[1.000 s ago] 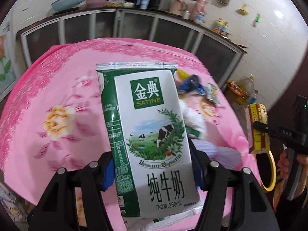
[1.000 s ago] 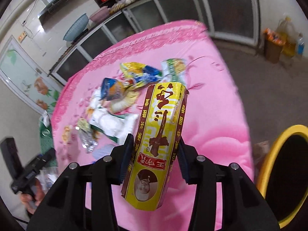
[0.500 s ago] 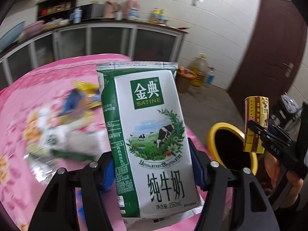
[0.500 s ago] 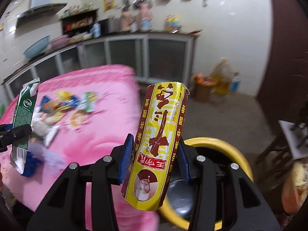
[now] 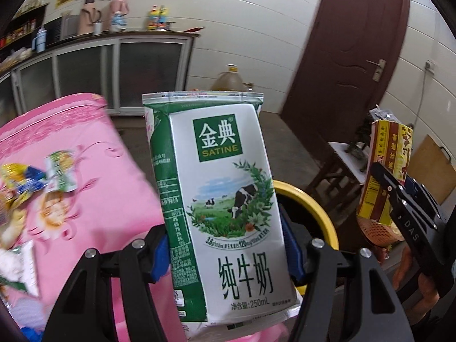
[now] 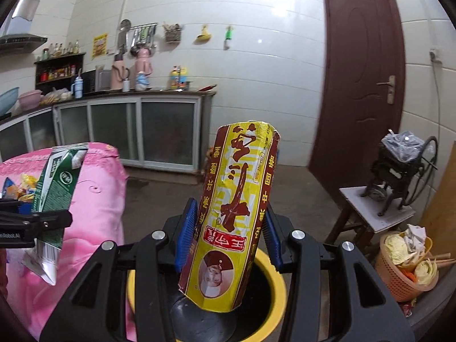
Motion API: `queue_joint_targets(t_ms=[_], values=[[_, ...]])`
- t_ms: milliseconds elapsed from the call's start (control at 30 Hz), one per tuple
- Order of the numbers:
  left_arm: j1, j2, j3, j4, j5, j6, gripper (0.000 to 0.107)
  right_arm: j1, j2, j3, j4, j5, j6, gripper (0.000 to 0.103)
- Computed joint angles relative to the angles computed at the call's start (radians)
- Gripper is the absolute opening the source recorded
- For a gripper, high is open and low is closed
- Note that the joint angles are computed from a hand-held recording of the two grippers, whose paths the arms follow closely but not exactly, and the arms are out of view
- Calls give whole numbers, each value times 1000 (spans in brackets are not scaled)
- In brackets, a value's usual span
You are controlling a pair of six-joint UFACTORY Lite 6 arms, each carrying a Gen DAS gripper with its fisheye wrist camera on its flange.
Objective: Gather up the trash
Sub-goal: 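Carry both items to the yellow bin and open both tools to drop them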
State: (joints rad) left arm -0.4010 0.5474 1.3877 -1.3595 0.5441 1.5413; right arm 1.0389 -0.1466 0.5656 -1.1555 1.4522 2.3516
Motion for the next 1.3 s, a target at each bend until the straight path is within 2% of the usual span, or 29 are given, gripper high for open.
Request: queue_joint_targets(t_ms=[167,467,767,867,900,933,1000,1100,1300], values=[[-51,112,102,-9,5,-14,61,-15,-18,-30,2,-4,18,44],[-57,178,190,78,50,-110,61,-92,32,-20,-4,-40,28,46],[-141,264,297,145,5,-195,61,-252,3,-81,-60,-197,29,48],[-160,293,341,175,-8,-233,62,-302,-7,-104,-75,-240,28,52],[-163,300,354,175,-5,-238,69,-308,-8,-109,-76,-242,34,63],[-162,291,342,154,-13,-225,83,-310,-13,-117,-75,-240,45,72],[-157,246,276,39,-49,-123,94,-320,-39,-138,-68,-239,46,74],[-149,201,216,-26,-96,-55,95,-318,-89,-169,-50,-231,48,74],[-79,87,82,-132,-109,63,95,-209,-173,-194,-3,-155,74,74]])
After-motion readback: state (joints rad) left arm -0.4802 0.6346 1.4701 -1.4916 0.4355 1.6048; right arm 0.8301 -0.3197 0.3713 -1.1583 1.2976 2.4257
